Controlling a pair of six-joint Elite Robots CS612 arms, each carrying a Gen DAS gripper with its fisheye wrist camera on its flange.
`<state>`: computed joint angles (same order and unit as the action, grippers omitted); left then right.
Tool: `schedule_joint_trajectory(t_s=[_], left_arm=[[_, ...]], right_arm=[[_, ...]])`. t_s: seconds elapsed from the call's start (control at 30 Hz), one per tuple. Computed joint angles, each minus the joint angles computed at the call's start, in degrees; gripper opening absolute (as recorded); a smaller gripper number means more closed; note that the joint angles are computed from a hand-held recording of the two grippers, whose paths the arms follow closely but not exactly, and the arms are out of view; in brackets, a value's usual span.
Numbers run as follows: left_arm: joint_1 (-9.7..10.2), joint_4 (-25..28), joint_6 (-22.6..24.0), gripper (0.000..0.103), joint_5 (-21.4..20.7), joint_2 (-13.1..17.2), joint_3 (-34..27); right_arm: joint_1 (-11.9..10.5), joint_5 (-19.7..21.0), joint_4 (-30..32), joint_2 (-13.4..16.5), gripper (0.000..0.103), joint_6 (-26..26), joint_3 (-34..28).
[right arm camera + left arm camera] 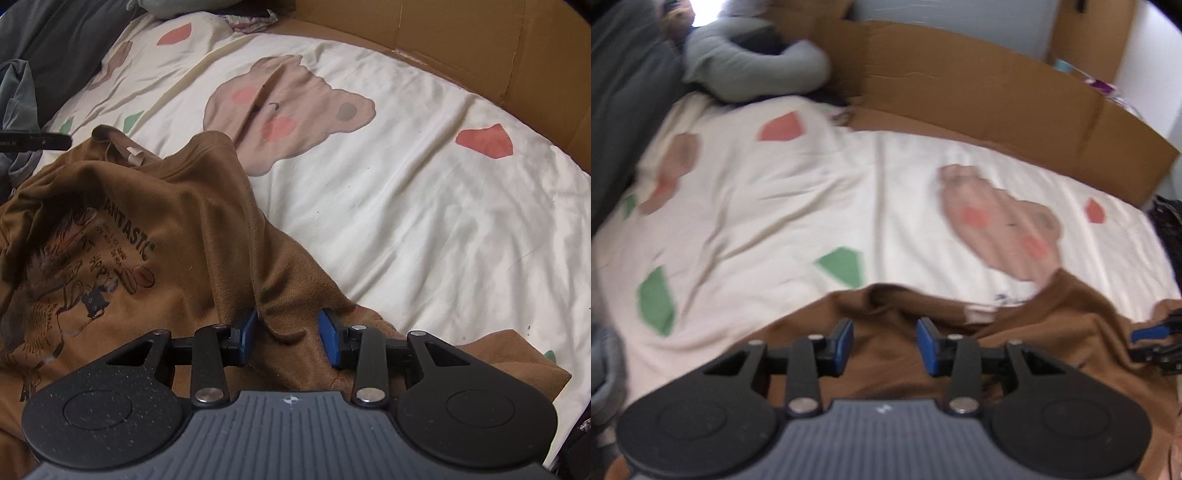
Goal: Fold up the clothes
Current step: 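Move both open grippers over the t-shirt toward its collar, then grasp the t-shirt with the right gripper while the left gripper grasps beside the collar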
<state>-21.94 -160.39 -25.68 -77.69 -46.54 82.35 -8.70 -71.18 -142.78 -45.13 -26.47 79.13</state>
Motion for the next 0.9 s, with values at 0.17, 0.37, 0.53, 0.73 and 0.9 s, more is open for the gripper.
schedule_joint_trajectory(t_s=[0.17, 0.37, 0.53, 0.73, 0.9], left_arm=[[-0.36, 1.3, 2.3, 0.047, -1.5, 0.7, -1.3], [-0.43, 3.6, 4.8, 0.047, -3.7, 1.0, -1.6], [-0.35, 3.4, 6.0, 0.021, -6.1, 1.0, -1.4], [-0.80, 1.7, 8.9, 0.042, -6.6, 0.8, -1.1], [-1.18, 1.2, 15.1, 0.045, -6.9, 2.2, -2.4]], right_arm=[[-0.2, 1.1, 2.0, 0.0, 0.044, -0.9, -0.9], [-0.3, 1.2, 2.9, 0.6, 0.038, -2.5, -1.6], [-0.5, 2.0, 2.5, 0.4, 0.002, -4.1, -1.7], [-0.9, 4.1, 2.4, -1.0, 0.001, -4.4, -1.0], [-1.0, 5.0, 2.8, -2.1, 0.001, -4.8, -0.1]])
